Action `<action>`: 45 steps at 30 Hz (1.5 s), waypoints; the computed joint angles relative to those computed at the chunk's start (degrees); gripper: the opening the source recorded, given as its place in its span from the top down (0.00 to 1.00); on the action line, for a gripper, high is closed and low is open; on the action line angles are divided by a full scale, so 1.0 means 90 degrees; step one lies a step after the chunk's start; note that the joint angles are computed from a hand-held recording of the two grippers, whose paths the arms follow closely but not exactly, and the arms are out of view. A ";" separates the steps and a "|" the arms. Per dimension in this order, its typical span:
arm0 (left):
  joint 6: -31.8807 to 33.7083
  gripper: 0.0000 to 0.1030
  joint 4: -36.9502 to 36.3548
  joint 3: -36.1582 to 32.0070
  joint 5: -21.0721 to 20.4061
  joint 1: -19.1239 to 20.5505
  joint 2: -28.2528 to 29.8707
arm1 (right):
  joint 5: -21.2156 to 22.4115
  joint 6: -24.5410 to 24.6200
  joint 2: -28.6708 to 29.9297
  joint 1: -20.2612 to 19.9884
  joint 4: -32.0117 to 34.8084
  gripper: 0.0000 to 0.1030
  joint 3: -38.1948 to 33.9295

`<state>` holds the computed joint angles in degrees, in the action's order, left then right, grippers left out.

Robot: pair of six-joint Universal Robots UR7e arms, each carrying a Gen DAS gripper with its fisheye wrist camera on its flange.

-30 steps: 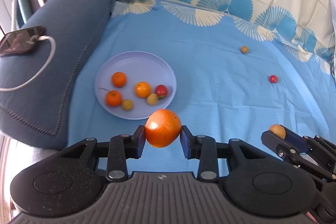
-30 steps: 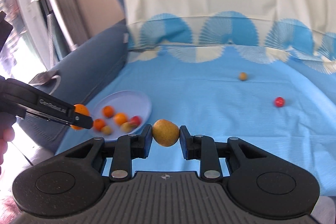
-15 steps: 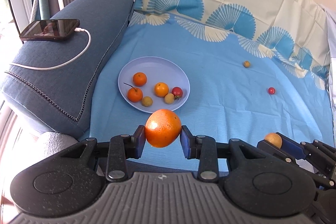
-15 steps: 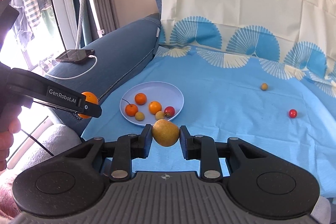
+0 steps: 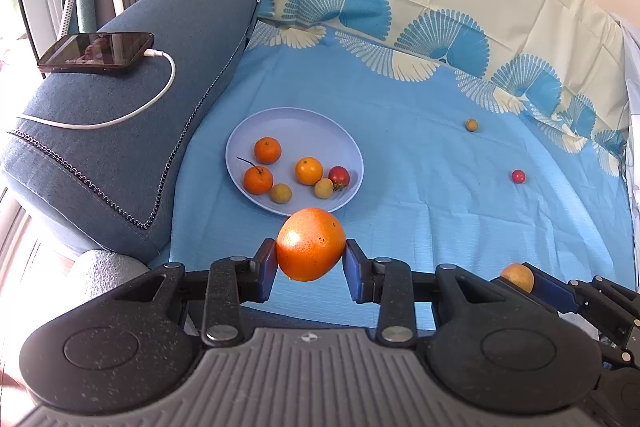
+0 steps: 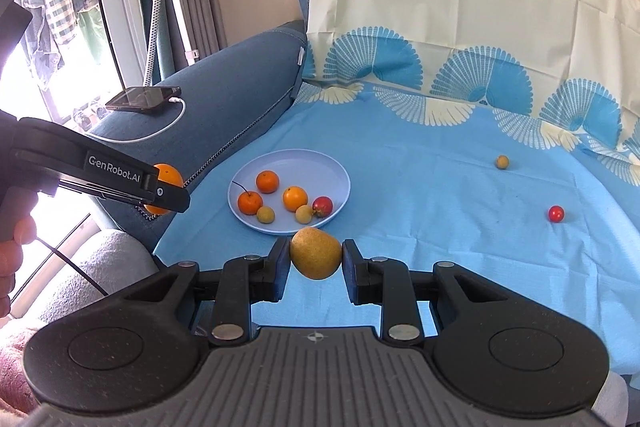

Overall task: Organize fruits
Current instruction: 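Lower the pear onto the plate with the right tool while the left tool holds the orange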

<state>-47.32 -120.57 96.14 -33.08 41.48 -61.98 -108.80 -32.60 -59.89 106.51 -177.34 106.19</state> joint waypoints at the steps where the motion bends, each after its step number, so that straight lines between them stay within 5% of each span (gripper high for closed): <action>1: 0.0006 0.62 0.0009 -0.0008 -0.0003 0.0007 0.0005 | 0.0001 0.0009 0.0008 -0.0002 0.0014 0.72 -0.0009; 24: 0.0350 0.62 0.0024 -0.0676 0.0209 0.0466 0.0306 | 0.0062 0.0028 0.0612 -0.0027 0.0439 0.72 -0.0837; 45: 0.1841 0.62 -0.0213 -0.2778 0.0099 0.1692 0.1861 | 0.0073 -0.0418 0.2818 -0.0235 0.1771 0.72 -0.3739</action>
